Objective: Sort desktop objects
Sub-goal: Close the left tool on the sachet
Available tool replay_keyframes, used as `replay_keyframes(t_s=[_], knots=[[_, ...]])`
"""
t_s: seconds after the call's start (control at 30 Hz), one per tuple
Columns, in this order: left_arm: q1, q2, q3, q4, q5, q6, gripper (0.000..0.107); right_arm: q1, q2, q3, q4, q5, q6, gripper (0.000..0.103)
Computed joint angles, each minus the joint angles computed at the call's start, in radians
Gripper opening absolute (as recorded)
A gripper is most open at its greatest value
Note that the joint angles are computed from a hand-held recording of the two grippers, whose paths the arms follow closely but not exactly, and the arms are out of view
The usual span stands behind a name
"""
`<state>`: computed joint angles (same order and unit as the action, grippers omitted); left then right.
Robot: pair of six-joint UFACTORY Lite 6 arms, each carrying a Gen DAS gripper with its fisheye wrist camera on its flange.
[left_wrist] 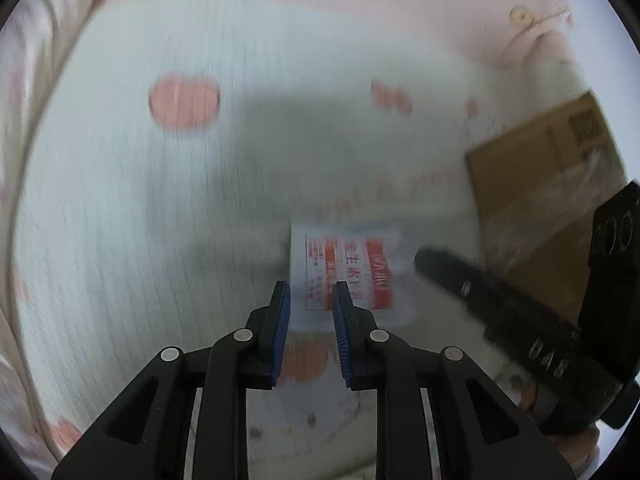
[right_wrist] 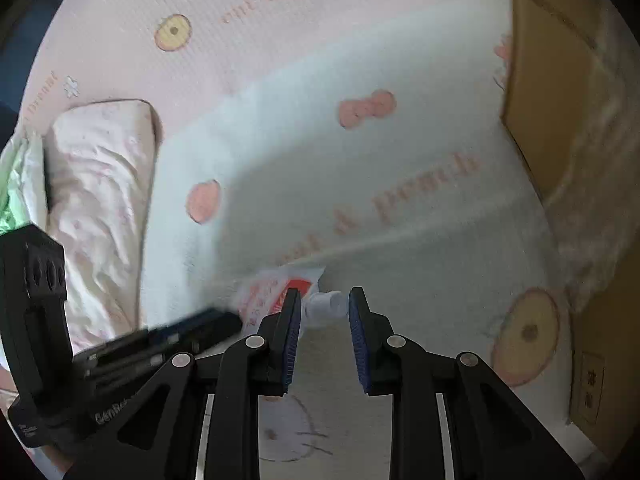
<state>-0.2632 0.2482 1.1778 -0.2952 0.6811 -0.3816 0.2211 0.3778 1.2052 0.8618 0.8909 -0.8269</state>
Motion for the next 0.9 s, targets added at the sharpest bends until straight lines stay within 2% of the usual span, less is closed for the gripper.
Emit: replay_keyframes(t_s=[0.1,0.23,0.3,0.37,0.43,0.73,0.9], knots=[[-0.048,-0.034,-0.038,0.046,0.009,-0.043,0.024,-0.037,-0.051,-0.076,0.041,-0.008,-0.067,0.022],[-0.081,-0.064,-0.029,0.117,0.018,-0.091,0.031,-0.085,-0.132,-0.158,0.069,-0.011,-0.13,0.024],[-0.073,-0.068,-0.023,0.11,0.018,-0.066,0.038,-0.115,-0.145,-0.187,0.101,0.018,-0.162,0.038],[-0.066,-0.067,-0.015,0.126,0.024,-0.066,0.039,-0.15,-0.141,-0.208,0.136,0.049,-0.187,0.048],[-0.056,-0.059,-0.007,0.125,0.031,-0.057,0.04,-0.167,-0.14,-0.223,0.152,0.037,-0.193,0.05],[0.082,0.036,-0.013,-0.206,-0.015,0.212,0.04,-0.126,-0.084,-0.2,0.158,0.013,-0.157,0.05],[0.107,0.084,-0.002,-0.295,-0.034,0.293,0.039,-0.062,-0.036,-0.164,0.14,-0.014,-0.156,0.05]])
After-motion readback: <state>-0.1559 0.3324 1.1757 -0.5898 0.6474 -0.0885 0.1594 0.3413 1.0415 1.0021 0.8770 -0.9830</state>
